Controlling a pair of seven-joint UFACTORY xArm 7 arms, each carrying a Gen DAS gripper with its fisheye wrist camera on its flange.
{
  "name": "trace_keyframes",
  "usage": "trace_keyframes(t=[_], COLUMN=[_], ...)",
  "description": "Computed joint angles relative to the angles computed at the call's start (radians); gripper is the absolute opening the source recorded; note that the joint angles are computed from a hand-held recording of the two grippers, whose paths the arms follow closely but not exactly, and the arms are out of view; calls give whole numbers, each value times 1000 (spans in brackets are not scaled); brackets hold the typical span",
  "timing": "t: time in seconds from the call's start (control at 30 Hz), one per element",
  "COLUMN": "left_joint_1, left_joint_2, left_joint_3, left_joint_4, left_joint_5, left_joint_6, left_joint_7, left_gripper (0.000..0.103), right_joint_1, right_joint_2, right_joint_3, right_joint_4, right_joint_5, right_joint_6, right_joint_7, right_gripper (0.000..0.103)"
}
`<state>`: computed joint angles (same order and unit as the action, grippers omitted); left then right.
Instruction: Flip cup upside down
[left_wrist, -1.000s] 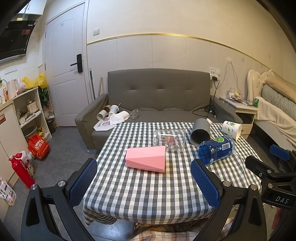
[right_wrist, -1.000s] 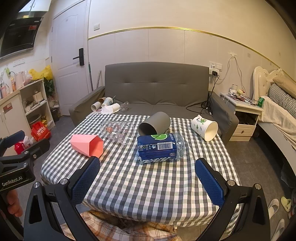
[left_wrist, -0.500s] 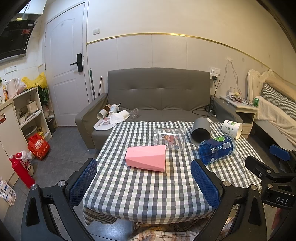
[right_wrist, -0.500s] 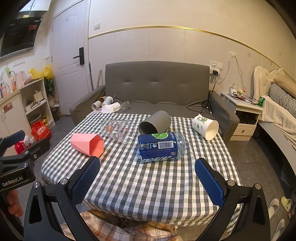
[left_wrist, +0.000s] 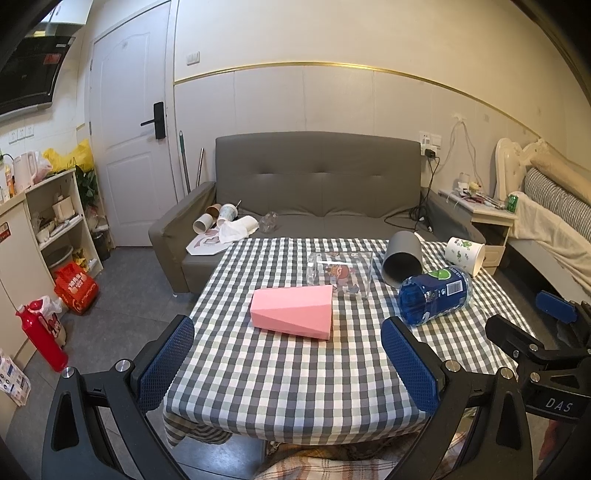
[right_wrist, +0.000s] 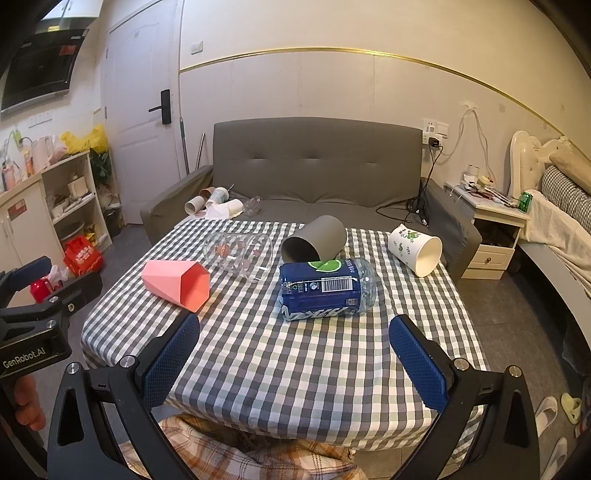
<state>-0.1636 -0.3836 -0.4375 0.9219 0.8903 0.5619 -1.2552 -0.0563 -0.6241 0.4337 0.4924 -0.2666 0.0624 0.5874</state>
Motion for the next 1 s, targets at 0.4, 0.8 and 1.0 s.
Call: trace_keyframes(t=[0.4, 0.8, 1.0], left_joint_1=[-11, -46, -93], left_joint_2=[78, 269, 413], left_joint_3=[56, 166, 253], left_joint_4=[34, 208, 362], left_joint_5=[-25, -37, -15], left_joint_6=[-25, 3, 22], left_joint_7=[38, 133, 180], left_gripper=[103, 103, 103], right_joint_1=[-9, -36, 25], right_joint_2=[76, 483, 742], right_joint_3=[-12, -4, -67], right_joint_4=[100, 522, 812], right_joint_5=[-33, -241, -301], right_joint_6=[66, 244, 386], right_joint_7=[-15, 87, 138], right_gripper=[103, 103, 103])
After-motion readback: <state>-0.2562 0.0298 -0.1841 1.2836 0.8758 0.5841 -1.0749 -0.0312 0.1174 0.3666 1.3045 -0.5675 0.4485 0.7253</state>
